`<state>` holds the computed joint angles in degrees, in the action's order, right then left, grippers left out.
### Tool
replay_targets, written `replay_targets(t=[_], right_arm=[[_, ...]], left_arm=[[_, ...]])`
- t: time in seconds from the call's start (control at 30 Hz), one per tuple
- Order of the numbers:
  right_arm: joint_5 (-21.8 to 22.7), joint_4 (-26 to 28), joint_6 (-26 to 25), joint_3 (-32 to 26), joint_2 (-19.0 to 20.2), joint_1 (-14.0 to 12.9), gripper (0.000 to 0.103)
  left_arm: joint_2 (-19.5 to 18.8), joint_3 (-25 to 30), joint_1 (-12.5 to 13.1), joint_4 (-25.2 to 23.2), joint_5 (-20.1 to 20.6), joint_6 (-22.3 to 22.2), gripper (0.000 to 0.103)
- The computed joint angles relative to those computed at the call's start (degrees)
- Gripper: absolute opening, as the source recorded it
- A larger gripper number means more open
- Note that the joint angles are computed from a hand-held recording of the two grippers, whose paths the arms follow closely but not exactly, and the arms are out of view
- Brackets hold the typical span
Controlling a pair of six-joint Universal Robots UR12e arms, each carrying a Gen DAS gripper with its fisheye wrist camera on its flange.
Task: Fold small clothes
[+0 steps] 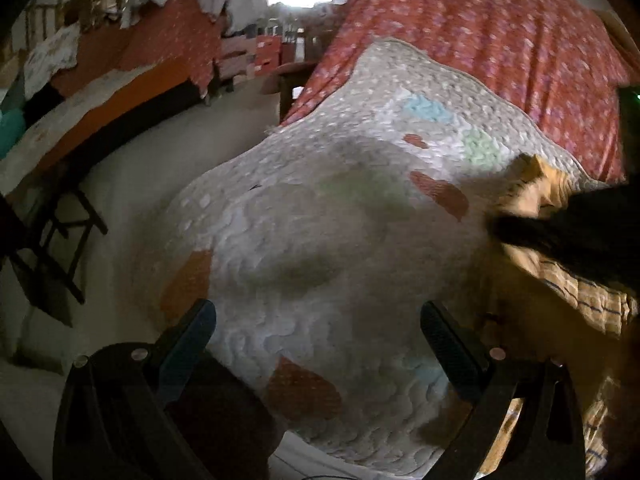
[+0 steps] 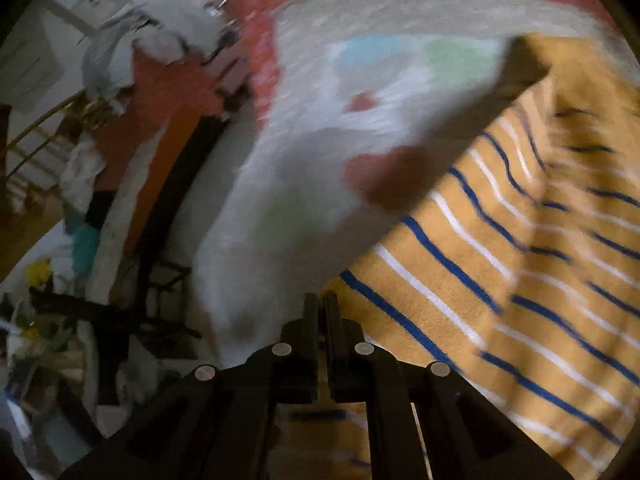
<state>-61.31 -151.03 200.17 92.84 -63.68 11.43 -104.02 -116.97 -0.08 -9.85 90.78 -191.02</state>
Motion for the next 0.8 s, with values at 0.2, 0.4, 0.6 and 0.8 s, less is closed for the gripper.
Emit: replay_targets(t=[0.2,0.4,0.6,0.8], right_arm=[[4.9,4.7,-1.9,-5.8,5.0,1.0,0.007],[0.2,-6.0,-0.7,5.7,-4.4,-3.6,0.021],[-17.5,-9.8,1.9,24.3,-20.7,-11.7,0.035],[-27.0,-5.1,3.2,36.3,-31.0,-19.1,0.035]], left_arm=[[0.0,0.1,-0.1,-0.3,1.8,-1.4,0.097],[0.1,-0.1,-0.9,0.6,2.1,0.5,0.097],[0.5,-0.8,-2.3,1.9,2.6,4.5,0.097],[1.6,-0.4,-4.4,-2.0,1.0,6.4,0.097]])
